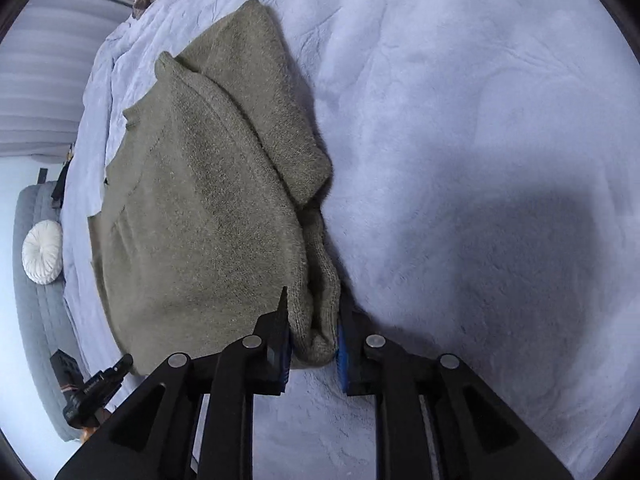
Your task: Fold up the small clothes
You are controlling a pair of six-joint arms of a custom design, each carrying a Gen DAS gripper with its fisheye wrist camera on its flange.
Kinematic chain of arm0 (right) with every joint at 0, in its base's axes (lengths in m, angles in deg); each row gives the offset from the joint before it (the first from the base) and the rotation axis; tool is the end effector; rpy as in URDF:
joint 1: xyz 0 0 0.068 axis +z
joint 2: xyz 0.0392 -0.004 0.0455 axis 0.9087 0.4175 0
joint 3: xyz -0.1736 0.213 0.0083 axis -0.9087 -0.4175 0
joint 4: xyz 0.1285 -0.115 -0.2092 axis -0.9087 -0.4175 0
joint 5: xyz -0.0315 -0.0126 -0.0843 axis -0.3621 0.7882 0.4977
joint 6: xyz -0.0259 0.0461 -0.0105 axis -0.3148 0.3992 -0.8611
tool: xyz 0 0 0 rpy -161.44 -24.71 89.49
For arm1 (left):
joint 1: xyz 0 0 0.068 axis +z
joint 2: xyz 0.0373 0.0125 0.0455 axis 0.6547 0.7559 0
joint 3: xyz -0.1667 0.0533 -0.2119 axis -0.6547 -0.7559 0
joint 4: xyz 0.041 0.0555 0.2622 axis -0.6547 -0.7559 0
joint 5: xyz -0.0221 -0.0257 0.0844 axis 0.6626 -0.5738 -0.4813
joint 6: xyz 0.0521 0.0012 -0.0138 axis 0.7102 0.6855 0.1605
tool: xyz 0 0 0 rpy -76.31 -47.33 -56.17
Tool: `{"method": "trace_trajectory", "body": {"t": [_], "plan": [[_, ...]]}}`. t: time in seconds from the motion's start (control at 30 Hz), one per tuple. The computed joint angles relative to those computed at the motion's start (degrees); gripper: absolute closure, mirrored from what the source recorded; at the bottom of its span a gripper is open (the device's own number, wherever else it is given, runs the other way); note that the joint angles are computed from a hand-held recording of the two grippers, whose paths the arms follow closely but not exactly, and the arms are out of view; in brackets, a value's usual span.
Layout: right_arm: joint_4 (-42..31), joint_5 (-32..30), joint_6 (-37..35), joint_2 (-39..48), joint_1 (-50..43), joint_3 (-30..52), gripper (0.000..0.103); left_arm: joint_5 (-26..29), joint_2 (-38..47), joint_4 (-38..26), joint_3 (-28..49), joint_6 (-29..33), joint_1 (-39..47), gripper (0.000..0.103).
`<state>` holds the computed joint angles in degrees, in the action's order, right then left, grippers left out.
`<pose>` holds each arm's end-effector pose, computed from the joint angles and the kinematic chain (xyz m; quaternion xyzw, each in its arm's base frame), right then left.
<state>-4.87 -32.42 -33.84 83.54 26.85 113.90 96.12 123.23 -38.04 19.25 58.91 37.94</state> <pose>0.1915 -0.1326 0.1724 0.2402 0.9445 0.2164 0.0587 0.2032 -0.0208 0.1993 -0.1212 0.9788 -0.1567 0.0513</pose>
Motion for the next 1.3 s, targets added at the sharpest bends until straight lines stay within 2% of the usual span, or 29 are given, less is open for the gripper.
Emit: {"method": "trace_trajectory", "body": {"t": [0.1,0.17,0.3,0.47,0.57,0.67,0.8,0.9,1.03,1.2,1.3], "plan": [[-4.0,3.2,0.6,-4.2,-2.5,1.5,0.082,-2.1,-1.2,-4.3,3.8,1.5,0.5,0.085],[-5.1,5.6,0.1,-8.2,-4.7,2.0,0.081,-2.4,-1.0,-4.2,6.5,2.5,1.0,0.085],[-4.6,2.7,0.8,-9.4,-2.4,5.5,0.079,-2.0,7.6,2.8,13.8,0.8,-2.9,0.085],[2.5,2.3,5.4,-5.5,12.3,6.5,0.079,-7.3,22.0,10.2,21.5,-2.6,-10.5,0.085],[7.9,4.1,9.2,-0.6,18.7,5.6,0.079,-6.9,25.8,12.9,20.6,-5.7,-9.3,0.085],[9.8,5.6,8.1,2.3,17.4,3.9,0.084,-3.4,24.0,15.6,16.6,-7.8,-6.4,0.085],[8.0,3.8,7.1,2.6,11.7,4.8,0.085,-1.1,21.8,11.8,15.8,-6.2,-5.3,0.085],[5.1,2.1,6.6,2.5,8.3,5.8,0.085,-3.8,20.1,7.0,17.0,-5.2,-7.5,0.085],[1.3,3.0,5.3,0.3,6.6,6.2,0.079,-6.1,17.6,1.6,18.3,-6.9,-10.8,0.085],[-6.2,0.8,1.6,-2.1,1.1,7.1,0.059,-8.7,13.7,-4.1,20.0,-10.8,-17.5,0.085],[-10.9,-0.4,-2.0,-3.4,-2.3,7.8,0.053,-9.8,12.0,-7.1,21.5,-14.6,-21.5,0.085]]}}
